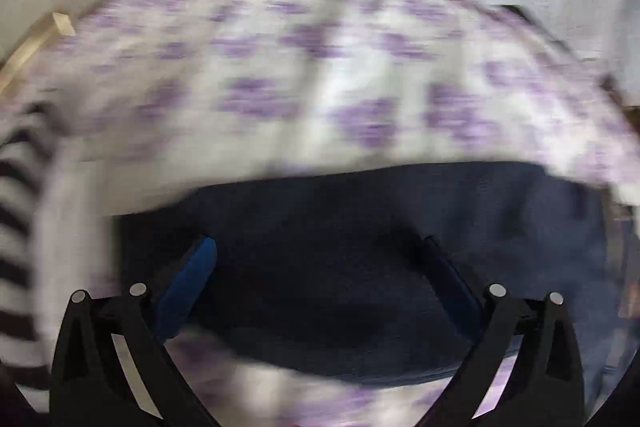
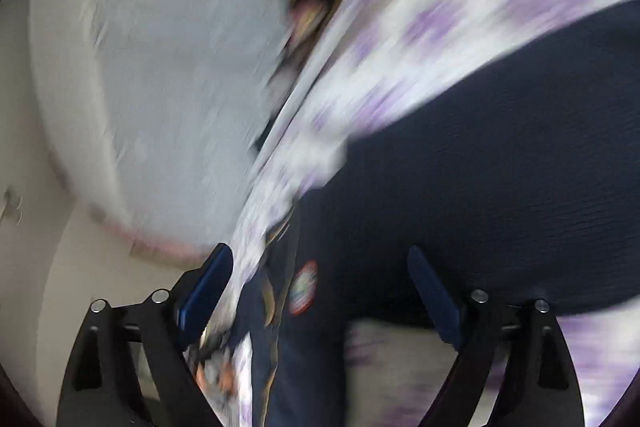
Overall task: Fold small clothes
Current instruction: 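Grasp the sleeve cuff with the right gripper and lift it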
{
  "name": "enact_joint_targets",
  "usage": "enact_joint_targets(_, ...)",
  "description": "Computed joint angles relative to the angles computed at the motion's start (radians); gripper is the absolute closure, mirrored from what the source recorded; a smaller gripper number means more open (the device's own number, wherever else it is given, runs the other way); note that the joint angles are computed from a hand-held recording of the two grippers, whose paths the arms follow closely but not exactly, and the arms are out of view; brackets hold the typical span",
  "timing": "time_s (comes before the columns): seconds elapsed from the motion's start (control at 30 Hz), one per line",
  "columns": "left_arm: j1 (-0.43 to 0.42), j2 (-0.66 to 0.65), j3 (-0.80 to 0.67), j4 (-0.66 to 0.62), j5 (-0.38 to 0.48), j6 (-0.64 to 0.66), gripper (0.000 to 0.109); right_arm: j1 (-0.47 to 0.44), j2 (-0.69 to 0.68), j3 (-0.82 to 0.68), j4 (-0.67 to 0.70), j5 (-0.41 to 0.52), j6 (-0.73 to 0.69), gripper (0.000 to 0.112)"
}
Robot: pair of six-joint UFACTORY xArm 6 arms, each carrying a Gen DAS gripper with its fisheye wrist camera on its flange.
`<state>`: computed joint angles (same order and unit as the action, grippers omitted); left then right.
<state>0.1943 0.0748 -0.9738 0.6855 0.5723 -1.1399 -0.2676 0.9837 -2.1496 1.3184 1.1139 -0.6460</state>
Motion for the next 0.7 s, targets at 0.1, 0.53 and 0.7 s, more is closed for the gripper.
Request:
enact_joint_targets(0.1,-0.035,-0.053,0.046,0.024,0.008,-0.024,0.010,-0.066,-0.083,0.123,0.024,-0.070,-0.033,0.016)
enact_joint_targets(0.53,-0.485,0.325,-0.545,-0.026,0.133,0.143,0.010,-0.114,-0.273,0.437,0.066,-0.217,-0.095,0.013)
enact_joint_targets(0.7,-0.614,0.624,-0.945,-0.060,0.300,0.255,0.010,-0.120,-0.221,0.393,0.197,-0.202,-0.065,0.013)
